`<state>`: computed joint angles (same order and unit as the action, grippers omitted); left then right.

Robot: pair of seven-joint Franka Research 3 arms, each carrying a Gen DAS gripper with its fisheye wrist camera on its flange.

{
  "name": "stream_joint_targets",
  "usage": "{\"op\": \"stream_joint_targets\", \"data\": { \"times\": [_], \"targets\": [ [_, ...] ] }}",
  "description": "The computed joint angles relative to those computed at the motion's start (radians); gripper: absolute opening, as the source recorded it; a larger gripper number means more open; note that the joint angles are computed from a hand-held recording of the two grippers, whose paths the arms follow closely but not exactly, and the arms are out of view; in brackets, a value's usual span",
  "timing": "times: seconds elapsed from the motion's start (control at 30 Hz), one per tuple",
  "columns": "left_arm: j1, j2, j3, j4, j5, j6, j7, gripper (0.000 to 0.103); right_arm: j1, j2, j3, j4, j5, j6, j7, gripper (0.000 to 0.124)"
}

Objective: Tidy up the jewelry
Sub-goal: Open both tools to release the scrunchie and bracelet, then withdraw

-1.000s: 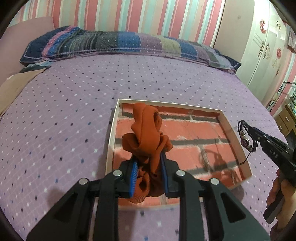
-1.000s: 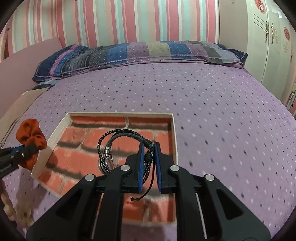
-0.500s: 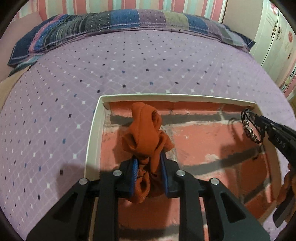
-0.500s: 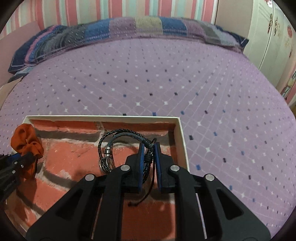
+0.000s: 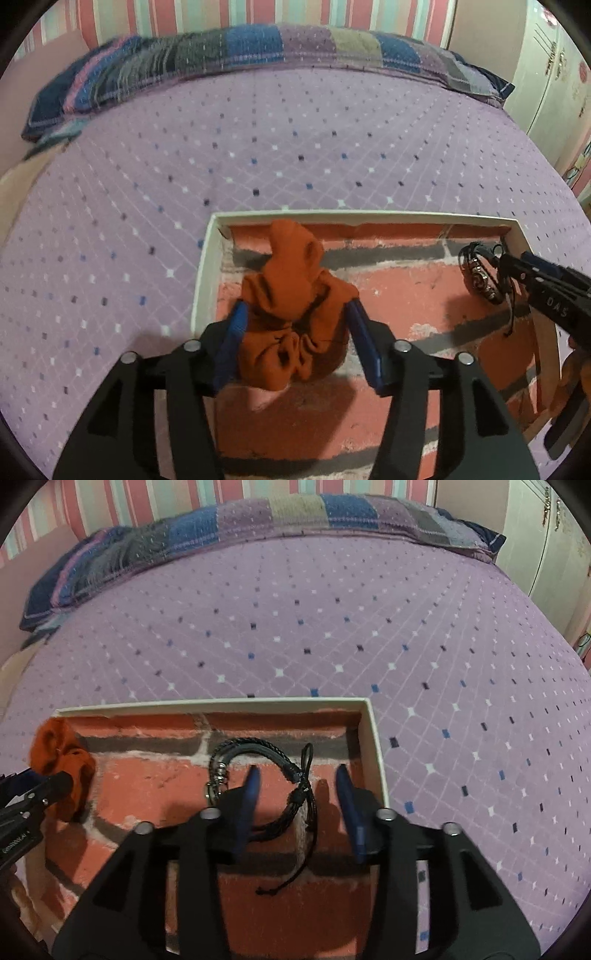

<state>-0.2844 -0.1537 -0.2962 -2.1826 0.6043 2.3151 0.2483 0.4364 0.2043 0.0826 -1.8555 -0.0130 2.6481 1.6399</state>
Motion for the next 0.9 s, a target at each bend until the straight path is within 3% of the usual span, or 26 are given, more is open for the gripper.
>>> {"op": "stream_joint_targets", "data": {
  "times": [0.13,0.23,0.3,0.37,0.6,0.7,0.9],
  "targets": [
    [-0.010,-0.085,-0.017,-0.047,0.022,0.014,-0.046,0.058,-0.021,-0.093,0.013,-0.095,0.055,0.069,-0.050,0.070],
    [-0.018,-0.188,-0.051,-0.102,0.041,0.012,-0.093,0.075,-0.035,-0.207,0.021,-0.222,0.082,0.169,-0.088,0.085],
    [-0.028,-0.262,-0.082,-0.133,0.050,-0.015,-0.123,0.078,-0.042,-0.286,0.026,-0.304,0.137,0.220,-0.137,0.095],
    [-0.038,-0.320,-0.114,-0.152,0.052,-0.056,-0.149,0.084,-0.043,-0.389,0.029,-0.409,0.185,0.277,-0.177,0.099],
    [-0.128,-0.522,-0.208,-0.210,-0.012,-0.219,-0.186,0.084,-0.089,-0.725,0.073,-0.712,0.199,0.385,-0.226,0.099],
    [-0.164,-0.580,-0.260,-0.218,-0.032,-0.294,-0.230,0.084,-0.107,-0.868,0.079,-0.817,0.208,0.376,-0.221,0.099],
    [-0.229,-0.605,-0.365,-0.179,-0.078,-0.486,-0.340,0.088,-0.103,-1.090,0.041,-0.950,0.241,0.252,-0.222,0.099]
  ]
}}
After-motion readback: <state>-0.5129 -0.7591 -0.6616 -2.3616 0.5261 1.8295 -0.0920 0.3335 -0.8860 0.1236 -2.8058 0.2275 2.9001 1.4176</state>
